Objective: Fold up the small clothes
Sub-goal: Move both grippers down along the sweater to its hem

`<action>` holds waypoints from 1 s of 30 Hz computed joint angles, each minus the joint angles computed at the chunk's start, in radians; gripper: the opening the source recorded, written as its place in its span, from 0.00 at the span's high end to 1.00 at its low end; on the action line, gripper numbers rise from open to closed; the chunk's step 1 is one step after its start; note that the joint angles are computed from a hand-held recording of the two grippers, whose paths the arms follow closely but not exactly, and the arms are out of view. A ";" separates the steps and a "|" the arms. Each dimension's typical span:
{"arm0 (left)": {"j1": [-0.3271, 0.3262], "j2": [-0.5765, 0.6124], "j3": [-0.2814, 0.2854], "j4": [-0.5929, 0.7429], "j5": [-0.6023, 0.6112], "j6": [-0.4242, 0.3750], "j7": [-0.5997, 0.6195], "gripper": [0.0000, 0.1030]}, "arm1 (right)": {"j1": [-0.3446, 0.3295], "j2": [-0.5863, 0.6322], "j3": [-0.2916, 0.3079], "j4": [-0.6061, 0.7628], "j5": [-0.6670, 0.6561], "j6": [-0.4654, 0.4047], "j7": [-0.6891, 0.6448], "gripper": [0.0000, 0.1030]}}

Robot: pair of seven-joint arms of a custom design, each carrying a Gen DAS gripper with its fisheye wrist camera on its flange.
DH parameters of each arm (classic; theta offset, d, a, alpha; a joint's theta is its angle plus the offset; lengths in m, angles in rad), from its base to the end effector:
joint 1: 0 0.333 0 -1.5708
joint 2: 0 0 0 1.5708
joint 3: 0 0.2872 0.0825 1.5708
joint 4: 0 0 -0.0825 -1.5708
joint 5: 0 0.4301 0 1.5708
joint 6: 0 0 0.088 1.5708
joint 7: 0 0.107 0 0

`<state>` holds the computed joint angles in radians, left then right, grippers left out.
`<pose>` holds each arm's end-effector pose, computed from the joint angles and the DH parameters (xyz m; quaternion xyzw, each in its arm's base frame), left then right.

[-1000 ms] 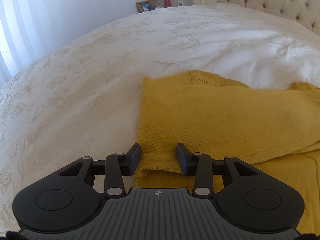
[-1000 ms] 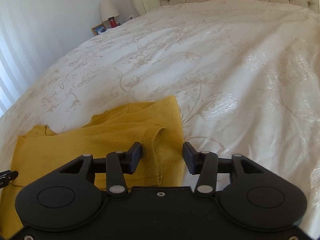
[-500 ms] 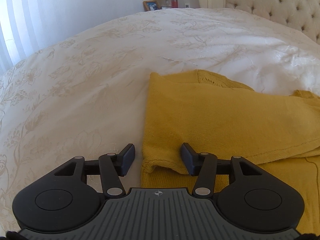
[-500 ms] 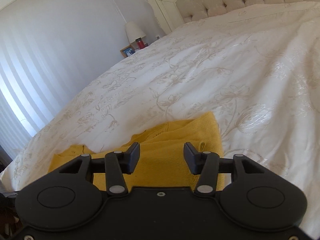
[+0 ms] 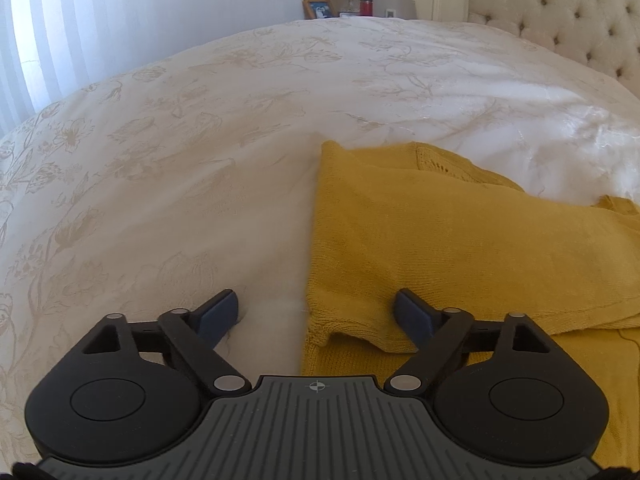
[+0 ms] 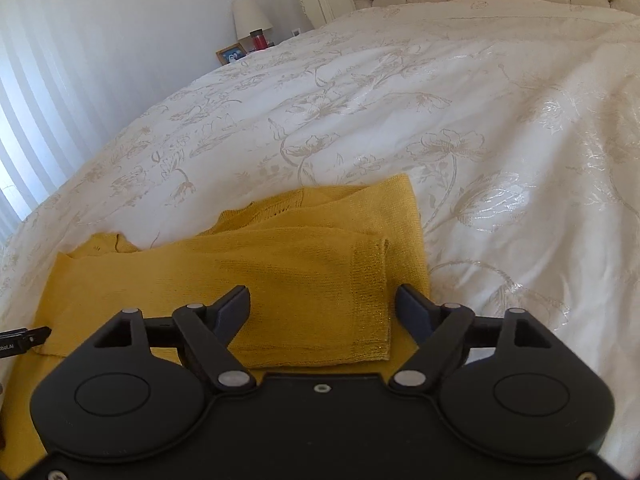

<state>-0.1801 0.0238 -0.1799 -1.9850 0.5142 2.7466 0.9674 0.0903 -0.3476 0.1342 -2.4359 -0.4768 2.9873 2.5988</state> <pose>0.6004 -0.2463 0.4861 -0.5982 0.6999 -0.2813 0.2705 0.5086 0.1520 0.4823 -0.5130 0.7347 -0.2193 0.3859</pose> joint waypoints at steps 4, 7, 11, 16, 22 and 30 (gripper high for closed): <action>0.006 -0.005 0.006 -0.024 0.035 0.042 -0.064 0.03 | 0.021 -0.003 -0.011 -0.002 0.010 -0.004 -0.038 0.08; 0.007 -0.006 0.006 -0.032 0.090 0.057 -0.111 0.00 | 0.005 -0.002 0.015 0.005 -0.025 -0.026 -0.042 0.05; 0.014 -0.014 0.007 -0.053 0.149 0.099 -0.173 0.00 | 0.005 0.008 0.025 0.012 -0.059 -0.034 -0.052 0.01; 0.028 -0.027 0.005 -0.085 0.092 0.154 -0.096 0.00 | -0.057 0.011 0.093 0.022 -0.214 -0.050 0.064 0.01; 0.032 -0.037 -0.004 -0.090 -0.042 0.143 0.034 0.02 | 0.019 0.010 0.009 0.010 -0.142 -0.032 -0.019 0.01; 0.016 -0.235 -0.018 -0.210 -0.364 0.014 0.278 0.14 | 0.012 -0.117 0.049 -0.031 -0.143 -0.114 -0.023 0.10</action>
<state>-0.1644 -0.2116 -0.1979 -2.1948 0.1503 2.7602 1.2454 0.1025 -0.4643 0.1829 -2.4669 -0.6202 2.8737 2.5758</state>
